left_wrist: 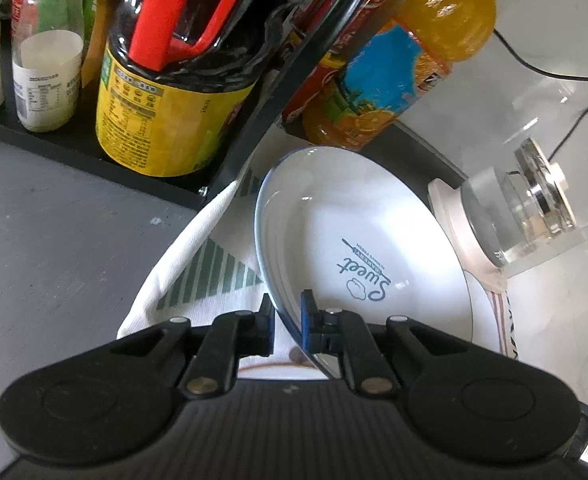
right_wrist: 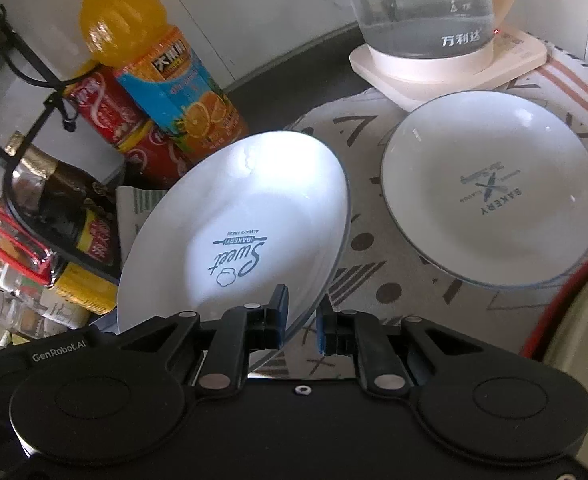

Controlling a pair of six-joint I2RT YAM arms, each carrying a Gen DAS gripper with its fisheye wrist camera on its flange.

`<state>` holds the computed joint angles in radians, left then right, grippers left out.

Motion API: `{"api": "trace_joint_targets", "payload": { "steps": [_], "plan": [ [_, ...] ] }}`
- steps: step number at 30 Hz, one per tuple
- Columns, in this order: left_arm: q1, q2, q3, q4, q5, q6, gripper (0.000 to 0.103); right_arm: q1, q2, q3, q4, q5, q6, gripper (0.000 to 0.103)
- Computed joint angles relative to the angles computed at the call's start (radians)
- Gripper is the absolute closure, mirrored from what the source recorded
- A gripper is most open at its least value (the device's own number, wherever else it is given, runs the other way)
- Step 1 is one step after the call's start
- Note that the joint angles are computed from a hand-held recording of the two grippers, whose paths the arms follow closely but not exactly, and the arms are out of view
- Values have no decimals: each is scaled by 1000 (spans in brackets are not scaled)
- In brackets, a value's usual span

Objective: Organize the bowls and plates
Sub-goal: 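Lift the 'Sweet' plate and carry it over the large flower-motif plate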

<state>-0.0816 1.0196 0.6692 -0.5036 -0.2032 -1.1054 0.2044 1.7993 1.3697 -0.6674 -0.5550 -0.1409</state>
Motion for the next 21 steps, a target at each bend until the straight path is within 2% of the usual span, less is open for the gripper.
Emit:
{"api": "trace_joint_targets", "payload": {
  "steps": [8,21],
  "plan": [
    [-84,-112,14,-129,-46,-34,92,-37,-120,-79,-25,-30,-33,89],
    [-353,-245,14,-334,-207,-221,92,-121,-290,-226,-95,-86,-155,89]
  ]
}}
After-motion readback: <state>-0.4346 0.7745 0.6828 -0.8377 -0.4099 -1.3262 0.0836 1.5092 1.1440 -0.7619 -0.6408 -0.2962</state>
